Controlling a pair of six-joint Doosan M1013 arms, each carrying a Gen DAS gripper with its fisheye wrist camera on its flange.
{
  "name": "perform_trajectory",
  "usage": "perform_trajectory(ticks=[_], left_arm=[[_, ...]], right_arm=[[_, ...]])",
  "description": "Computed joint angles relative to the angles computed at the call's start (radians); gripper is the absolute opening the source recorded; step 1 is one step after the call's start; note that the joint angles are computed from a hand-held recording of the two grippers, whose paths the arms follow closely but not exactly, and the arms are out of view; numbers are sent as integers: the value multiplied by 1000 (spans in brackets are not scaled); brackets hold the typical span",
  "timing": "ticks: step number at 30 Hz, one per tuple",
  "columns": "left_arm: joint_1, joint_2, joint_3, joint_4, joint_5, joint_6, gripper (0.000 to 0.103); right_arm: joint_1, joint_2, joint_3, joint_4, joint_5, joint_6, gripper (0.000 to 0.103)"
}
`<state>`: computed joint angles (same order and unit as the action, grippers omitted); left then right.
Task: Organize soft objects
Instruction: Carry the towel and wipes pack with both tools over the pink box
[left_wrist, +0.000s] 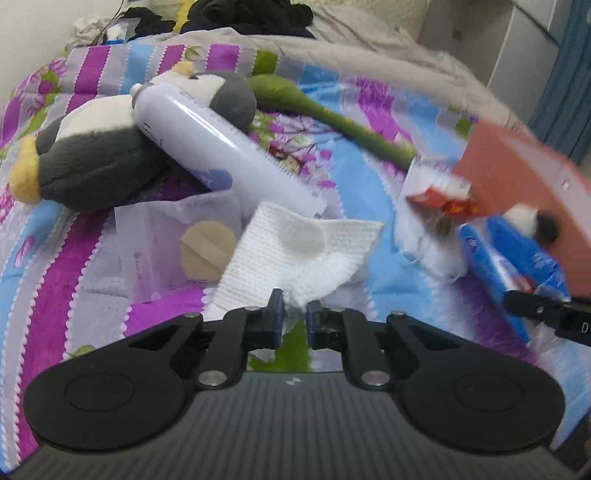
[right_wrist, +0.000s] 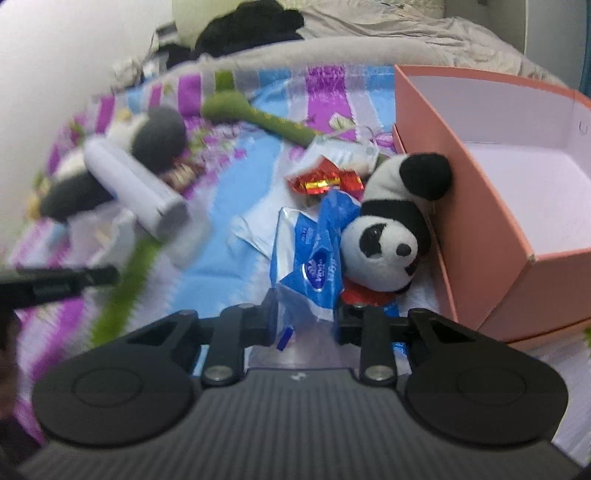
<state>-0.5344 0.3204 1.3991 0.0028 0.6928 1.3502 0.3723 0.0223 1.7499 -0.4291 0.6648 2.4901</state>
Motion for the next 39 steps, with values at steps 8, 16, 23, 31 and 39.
perform_trajectory(ticks=[8, 16, 23, 31, 39], left_arm=[[-5, -52, 33, -64, -12, 4, 15], [-17, -98, 77, -52, -9, -31, 15], [-32, -129, 89, -15, -2, -65, 15], [-55, -142, 57, 14, 12, -86, 15], [-89, -134, -19, 19, 29, -84, 15]], right_arm=[[-37, -49, 26, 286, -181, -63, 28], [27, -53, 14, 202, -130, -45, 28], [72, -56, 4, 73, -43, -25, 28], [95, -77, -7, -57, 7, -10, 29], [87, -107, -24, -142, 32, 12, 29]])
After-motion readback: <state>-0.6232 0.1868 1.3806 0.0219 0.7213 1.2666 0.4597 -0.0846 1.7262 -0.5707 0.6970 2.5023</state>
